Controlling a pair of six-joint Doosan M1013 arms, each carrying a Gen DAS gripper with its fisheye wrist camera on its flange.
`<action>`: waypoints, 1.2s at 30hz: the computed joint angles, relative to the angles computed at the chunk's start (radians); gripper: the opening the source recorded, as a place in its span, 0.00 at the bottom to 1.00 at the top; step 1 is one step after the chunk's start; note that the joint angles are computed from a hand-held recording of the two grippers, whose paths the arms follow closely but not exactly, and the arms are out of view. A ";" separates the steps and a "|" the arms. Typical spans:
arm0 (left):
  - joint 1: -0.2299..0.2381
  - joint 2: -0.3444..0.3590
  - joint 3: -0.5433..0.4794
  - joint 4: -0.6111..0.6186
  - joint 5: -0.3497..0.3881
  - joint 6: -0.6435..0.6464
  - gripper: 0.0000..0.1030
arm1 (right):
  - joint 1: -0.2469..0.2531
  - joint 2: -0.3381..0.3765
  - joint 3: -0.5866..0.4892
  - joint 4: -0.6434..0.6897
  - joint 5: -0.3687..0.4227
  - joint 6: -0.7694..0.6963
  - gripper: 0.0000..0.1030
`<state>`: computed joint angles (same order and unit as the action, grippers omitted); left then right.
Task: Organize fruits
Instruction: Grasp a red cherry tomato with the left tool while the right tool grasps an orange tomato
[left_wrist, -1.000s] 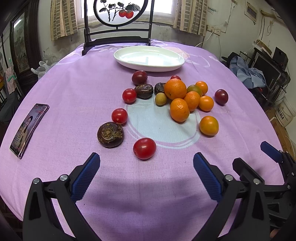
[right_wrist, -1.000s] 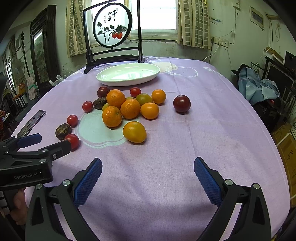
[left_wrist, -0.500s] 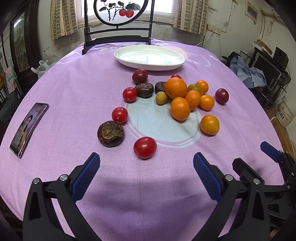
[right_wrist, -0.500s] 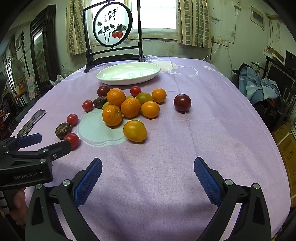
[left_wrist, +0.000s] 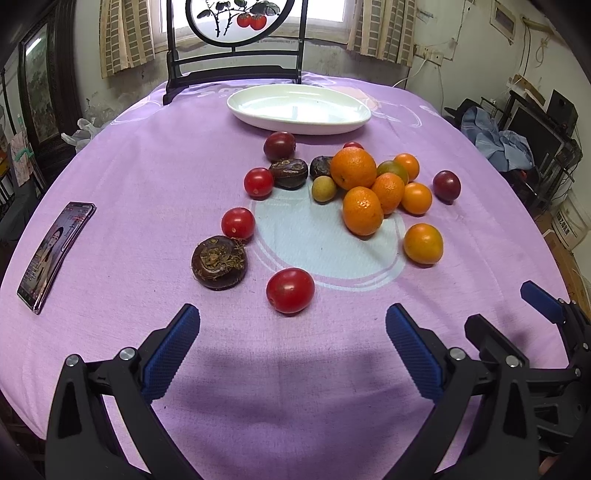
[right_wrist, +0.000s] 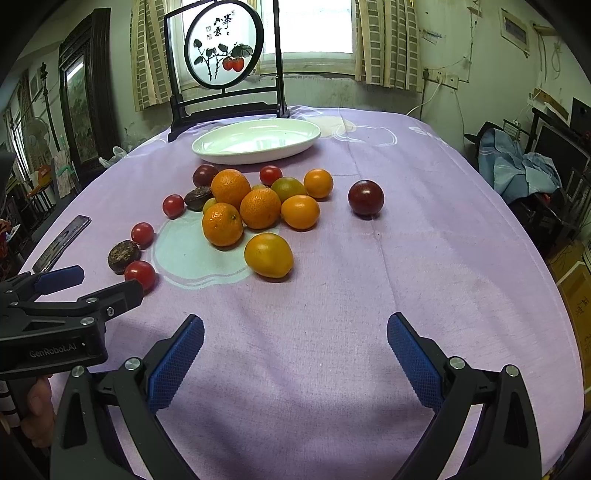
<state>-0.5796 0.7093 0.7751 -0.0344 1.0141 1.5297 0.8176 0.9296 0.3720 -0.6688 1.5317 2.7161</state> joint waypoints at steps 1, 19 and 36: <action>0.000 0.001 -0.002 -0.002 0.003 0.003 0.96 | -0.001 -0.001 0.000 0.002 0.001 -0.001 0.97; 0.010 0.109 -0.154 -0.024 0.129 0.021 0.84 | -0.030 -0.094 0.190 0.088 -0.136 0.087 0.97; 0.015 0.127 -0.191 -0.060 0.137 0.088 0.29 | -0.070 0.074 -0.145 0.181 0.038 -0.200 0.92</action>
<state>-0.5650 0.8358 0.5843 -0.0945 1.1509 1.6174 0.7474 1.0033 0.2266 -0.4881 1.5700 2.5156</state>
